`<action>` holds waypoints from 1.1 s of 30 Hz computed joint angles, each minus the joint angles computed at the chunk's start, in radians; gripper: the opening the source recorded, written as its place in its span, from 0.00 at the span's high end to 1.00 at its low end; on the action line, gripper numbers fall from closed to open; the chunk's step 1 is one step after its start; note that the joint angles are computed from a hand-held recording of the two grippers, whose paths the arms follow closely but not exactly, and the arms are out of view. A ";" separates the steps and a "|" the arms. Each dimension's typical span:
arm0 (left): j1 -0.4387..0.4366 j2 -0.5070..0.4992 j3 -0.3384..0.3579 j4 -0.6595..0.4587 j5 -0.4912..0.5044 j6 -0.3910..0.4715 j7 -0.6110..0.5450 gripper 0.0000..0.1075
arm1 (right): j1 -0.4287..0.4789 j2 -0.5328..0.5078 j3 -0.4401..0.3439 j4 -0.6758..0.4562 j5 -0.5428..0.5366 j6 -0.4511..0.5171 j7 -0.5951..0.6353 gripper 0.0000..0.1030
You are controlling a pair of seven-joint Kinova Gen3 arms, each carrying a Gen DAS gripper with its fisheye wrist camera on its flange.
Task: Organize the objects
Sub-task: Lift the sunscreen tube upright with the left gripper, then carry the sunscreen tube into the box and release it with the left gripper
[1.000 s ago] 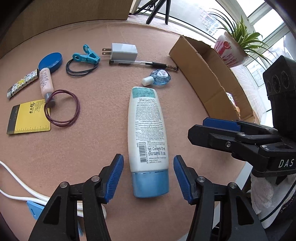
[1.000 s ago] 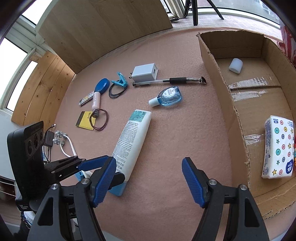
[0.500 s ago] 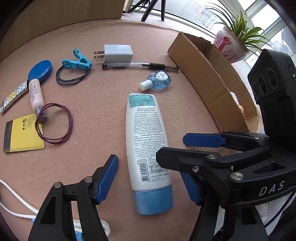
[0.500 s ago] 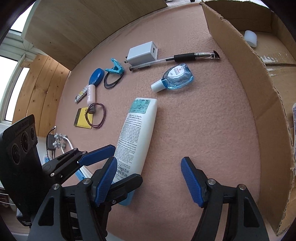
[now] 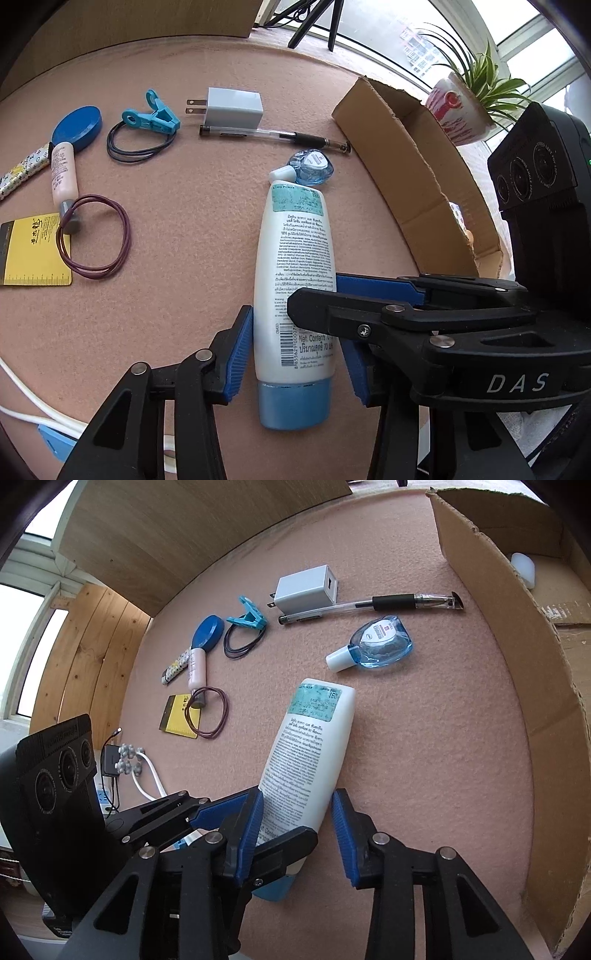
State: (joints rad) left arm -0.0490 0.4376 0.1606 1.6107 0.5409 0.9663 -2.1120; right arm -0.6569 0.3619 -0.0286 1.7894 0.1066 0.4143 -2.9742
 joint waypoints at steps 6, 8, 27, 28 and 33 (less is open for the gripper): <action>0.028 -0.031 0.013 -0.023 0.010 -0.028 0.014 0.55 | -0.091 -0.059 0.078 0.010 0.140 0.044 -0.127 0.69; 0.037 -0.040 0.019 -0.033 0.018 -0.035 0.011 0.55 | -0.114 -0.086 0.093 0.017 0.210 0.071 -0.191 0.69; 0.236 0.031 0.080 -0.283 -0.041 -0.074 0.141 0.55 | -0.086 -0.351 -0.034 0.162 0.606 0.324 -0.627 0.69; 0.248 0.041 0.082 -0.302 -0.048 -0.071 0.149 0.55 | -0.074 -0.365 -0.047 0.172 0.611 0.334 -0.638 0.69; 0.308 0.113 0.092 -0.400 -0.083 -0.053 0.192 0.55 | -0.006 -0.418 -0.100 0.218 0.603 0.366 -0.659 0.69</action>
State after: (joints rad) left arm 0.2592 0.5503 0.2526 1.2103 0.4577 0.9136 -1.9199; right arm -0.6632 -0.0566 -0.1291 2.0077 0.7096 0.7804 -3.6331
